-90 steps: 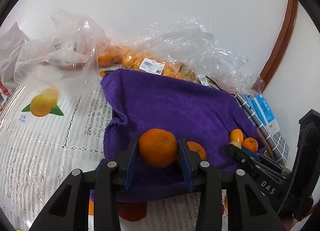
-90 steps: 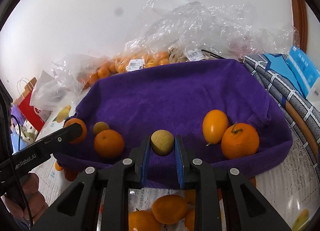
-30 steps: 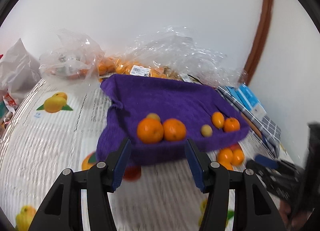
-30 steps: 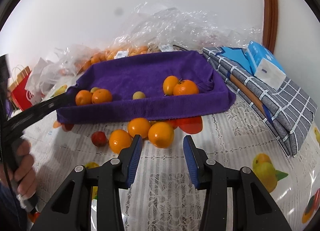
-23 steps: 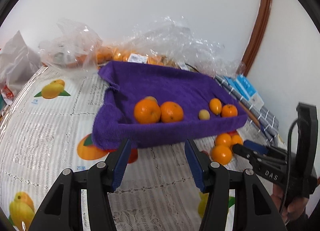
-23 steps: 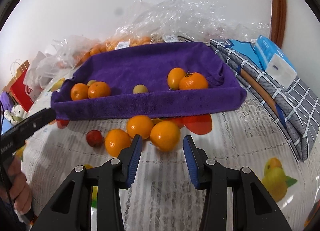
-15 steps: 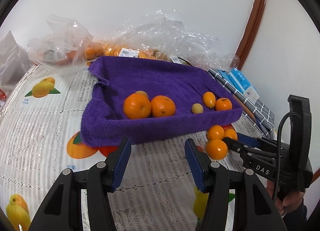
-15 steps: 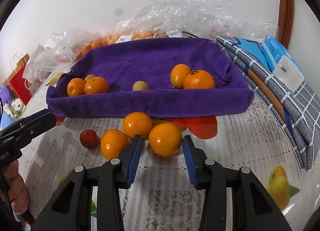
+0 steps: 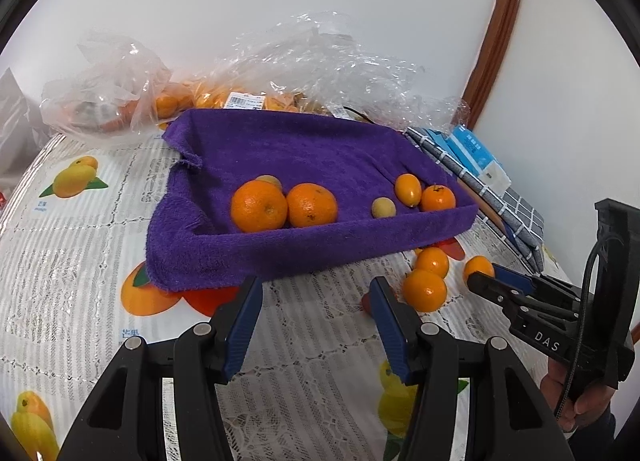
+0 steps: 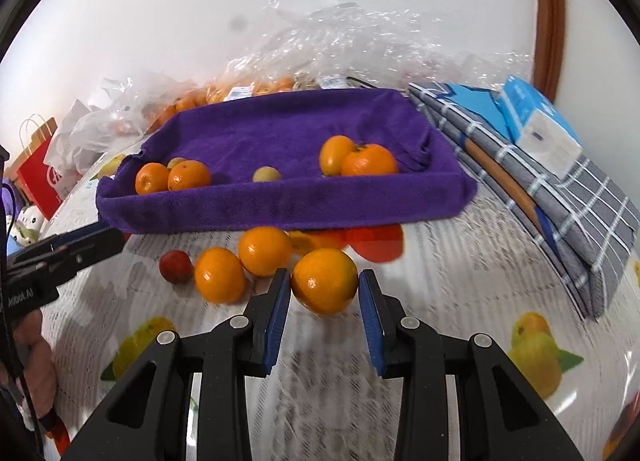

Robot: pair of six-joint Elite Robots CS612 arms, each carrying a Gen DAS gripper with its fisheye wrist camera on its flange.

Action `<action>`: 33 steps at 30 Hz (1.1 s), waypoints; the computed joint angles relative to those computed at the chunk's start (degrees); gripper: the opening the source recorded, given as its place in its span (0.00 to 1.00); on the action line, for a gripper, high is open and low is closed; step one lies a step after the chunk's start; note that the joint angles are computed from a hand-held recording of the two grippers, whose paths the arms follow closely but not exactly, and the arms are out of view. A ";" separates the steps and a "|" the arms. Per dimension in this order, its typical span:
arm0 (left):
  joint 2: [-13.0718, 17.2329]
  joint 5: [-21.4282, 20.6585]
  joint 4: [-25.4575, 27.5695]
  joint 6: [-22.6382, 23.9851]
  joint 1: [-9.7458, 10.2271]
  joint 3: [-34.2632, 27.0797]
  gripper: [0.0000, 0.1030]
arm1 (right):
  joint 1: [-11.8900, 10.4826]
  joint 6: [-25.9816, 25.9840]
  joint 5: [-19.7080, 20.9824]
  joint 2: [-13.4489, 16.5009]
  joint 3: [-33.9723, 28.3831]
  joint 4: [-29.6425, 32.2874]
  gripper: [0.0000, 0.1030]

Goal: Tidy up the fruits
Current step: 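Withdraw both tools and grasp a loose orange with the right tool, then grasp the small red fruit with the left tool while the right tool lifts its orange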

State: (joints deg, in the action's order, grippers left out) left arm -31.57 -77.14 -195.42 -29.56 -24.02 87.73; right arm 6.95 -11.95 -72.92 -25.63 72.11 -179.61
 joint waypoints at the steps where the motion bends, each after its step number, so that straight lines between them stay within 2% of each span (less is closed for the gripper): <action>1: 0.01 -0.13 0.00 0.18 0.01 -0.02 0.52 | -0.09 0.04 -0.37 -0.16 0.45 -0.47 0.34; 5: 0.04 -0.10 0.10 0.33 -0.05 -0.06 0.52 | -0.51 -0.03 -1.32 -0.57 1.69 -1.70 0.34; 18: -0.35 -0.83 0.87 -0.48 0.00 0.47 0.51 | -2.17 4.28 0.94 -1.14 3.66 -4.01 0.34; 20: -0.47 -2.53 1.39 -0.77 0.07 0.53 0.50 | -2.21 4.34 0.98 -1.11 3.57 -3.53 0.34; 26: -0.14 -5.66 4.80 0.24 -0.13 -1.37 0.50 | -2.27 4.68 1.33 -1.19 3.90 -4.31 0.34; 31: 0.44 -3.87 9.37 2.46 -0.84 -3.60 0.49 | -2.50 5.72 2.03 -1.17 3.90 -4.11 0.34; 33: 0.80 -4.93 10.89 2.27 -0.61 -4.71 0.45 | -2.78 6.64 2.94 -1.11 3.85 -4.06 0.34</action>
State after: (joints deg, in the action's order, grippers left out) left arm -30.77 -82.07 -184.53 -27.29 -24.63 83.02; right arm 4.17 -5.31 -69.98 -26.75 75.96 -183.67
